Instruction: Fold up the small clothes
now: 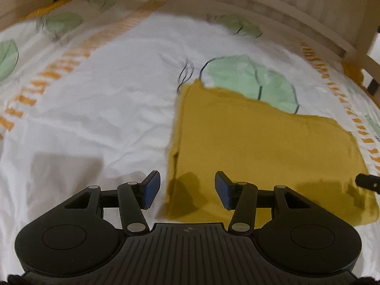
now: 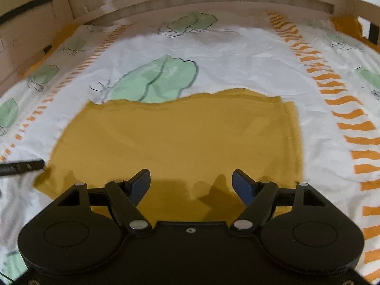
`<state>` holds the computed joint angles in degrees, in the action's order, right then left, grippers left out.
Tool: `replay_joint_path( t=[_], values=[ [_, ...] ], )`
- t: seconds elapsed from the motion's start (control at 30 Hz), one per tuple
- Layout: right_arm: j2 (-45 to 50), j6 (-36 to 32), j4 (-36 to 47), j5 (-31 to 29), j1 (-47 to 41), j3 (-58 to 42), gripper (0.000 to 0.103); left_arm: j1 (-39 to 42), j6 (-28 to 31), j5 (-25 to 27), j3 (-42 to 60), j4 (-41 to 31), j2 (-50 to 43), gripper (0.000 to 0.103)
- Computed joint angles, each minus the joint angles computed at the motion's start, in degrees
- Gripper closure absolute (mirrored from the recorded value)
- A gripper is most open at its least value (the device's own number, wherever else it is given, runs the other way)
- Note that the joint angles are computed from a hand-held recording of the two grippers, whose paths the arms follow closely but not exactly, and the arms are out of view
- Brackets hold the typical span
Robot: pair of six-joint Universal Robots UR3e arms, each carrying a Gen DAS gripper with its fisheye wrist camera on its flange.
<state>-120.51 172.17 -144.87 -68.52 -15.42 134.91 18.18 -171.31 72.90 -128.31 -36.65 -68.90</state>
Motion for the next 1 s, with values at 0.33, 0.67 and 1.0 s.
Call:
replay_joint_path(
  t=[0.33, 0.67, 1.0],
  values=[
    [23.98, 12.57, -14.00, -5.15, 13.38, -12.34, 0.086, 4.37, 3.74, -2.30, 3.00, 0.46, -4.57, 0.054],
    [44.99, 19.61, -18.02, -13.82, 20.42, -29.60, 0.090, 4.32, 4.20, -2.20, 3.95, 0.86, -6.70, 0.054],
    [45.83, 21.80, -19.42, -11.05, 18.12, -26.99, 0.100, 4.01, 3.31, -2.62, 4.56, 1.35, -7.51, 0.054]
  ],
)
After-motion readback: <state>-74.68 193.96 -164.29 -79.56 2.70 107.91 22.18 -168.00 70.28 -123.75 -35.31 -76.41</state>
